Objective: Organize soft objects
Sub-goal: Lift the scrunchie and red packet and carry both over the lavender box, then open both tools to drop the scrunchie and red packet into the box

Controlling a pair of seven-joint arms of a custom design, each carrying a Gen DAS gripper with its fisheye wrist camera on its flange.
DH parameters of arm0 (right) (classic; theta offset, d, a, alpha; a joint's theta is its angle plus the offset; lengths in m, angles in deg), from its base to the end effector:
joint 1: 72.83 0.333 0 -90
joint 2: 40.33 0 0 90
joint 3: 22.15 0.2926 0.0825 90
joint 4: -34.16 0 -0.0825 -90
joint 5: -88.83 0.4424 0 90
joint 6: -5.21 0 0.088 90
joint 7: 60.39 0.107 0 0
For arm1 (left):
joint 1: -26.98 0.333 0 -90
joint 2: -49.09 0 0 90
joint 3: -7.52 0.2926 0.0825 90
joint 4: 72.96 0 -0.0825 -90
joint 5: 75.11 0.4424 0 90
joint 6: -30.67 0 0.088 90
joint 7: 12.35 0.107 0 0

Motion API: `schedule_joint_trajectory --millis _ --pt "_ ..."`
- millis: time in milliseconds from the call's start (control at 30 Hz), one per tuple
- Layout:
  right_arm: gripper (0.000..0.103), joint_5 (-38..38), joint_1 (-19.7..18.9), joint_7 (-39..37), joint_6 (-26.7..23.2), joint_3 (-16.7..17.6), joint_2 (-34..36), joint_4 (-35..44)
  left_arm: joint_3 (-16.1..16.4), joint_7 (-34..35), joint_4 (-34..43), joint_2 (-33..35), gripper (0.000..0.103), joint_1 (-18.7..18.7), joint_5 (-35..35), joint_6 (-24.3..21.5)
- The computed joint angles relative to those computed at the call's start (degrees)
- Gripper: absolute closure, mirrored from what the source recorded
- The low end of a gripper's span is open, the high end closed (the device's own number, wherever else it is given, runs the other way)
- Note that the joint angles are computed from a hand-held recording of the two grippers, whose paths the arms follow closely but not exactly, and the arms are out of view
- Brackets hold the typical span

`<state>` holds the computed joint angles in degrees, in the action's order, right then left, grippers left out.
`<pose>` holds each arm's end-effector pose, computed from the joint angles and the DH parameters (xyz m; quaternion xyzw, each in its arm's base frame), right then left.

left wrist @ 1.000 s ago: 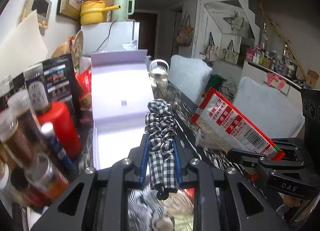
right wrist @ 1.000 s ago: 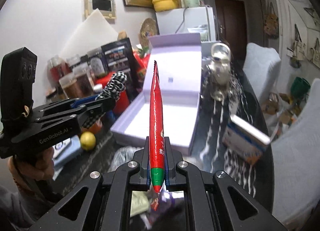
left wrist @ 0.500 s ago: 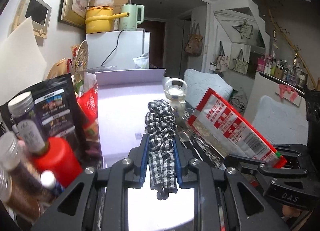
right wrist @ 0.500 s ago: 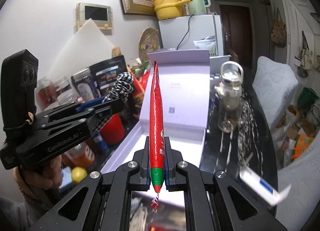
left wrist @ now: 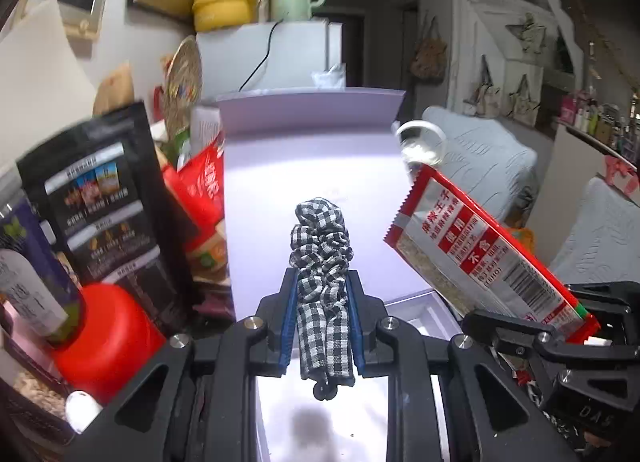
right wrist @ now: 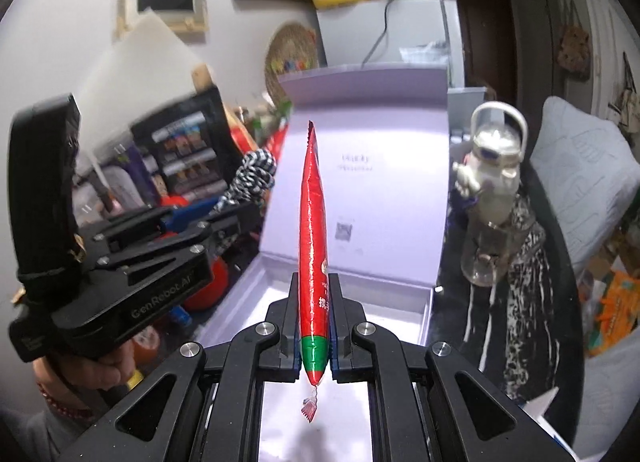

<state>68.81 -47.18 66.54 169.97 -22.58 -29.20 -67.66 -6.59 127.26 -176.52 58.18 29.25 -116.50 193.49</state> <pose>0.6376 0.3222 0.5075 -0.6610 0.6041 -0.2151 0.3898 0.6943 -0.1012 0.5034 -0.4689 0.7486 -0.4014 0.2419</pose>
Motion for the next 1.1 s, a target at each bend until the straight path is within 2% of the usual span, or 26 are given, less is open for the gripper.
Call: schedule_joint_trajectory --millis 167,367,467,600,767,867,1000,1100 --pt "0.093 4.05 -0.57 -3.85 -4.32 0.77 3.3 3.07 1.32 -8.48 1.9 3.26 0.081 -1.42 10.11 0.38" --pt "0.093 8.13 -1.1 -6.11 -8.04 0.87 5.99 5.46 0.89 -15.98 4.55 6.5 0.081 -0.9 18.9 -2.64" --pt "0.093 13.77 -2.79 -10.19 -8.14 2.44 6.85 5.9 0.76 -19.2 6.58 8.17 0.081 -0.31 21.33 -5.06" --pt "0.093 17.46 -2.97 -12.52 -9.37 2.55 7.6 6.56 0.81 -22.33 9.06 10.08 0.081 -0.06 24.95 -9.04" --pt "0.093 16.6 -1.84 -11.15 -11.86 1.06 9.02 8.19 1.29 -26.04 11.55 12.22 0.081 -0.55 28.87 -12.54" --pt "0.093 17.3 -2.11 -11.53 -12.64 1.24 9.87 8.94 0.98 -27.08 12.36 13.1 0.081 -0.4 29.61 -13.72" --pt "0.093 17.36 -2.0 -11.62 -13.34 1.06 10.45 9.41 2.1 -29.96 12.75 13.66 0.081 -1.73 33.96 -14.1" --pt "0.093 17.53 -1.94 -11.38 -14.21 1.03 11.09 10.21 1.8 -31.04 14.41 14.86 0.081 -1.55 34.66 -16.77"
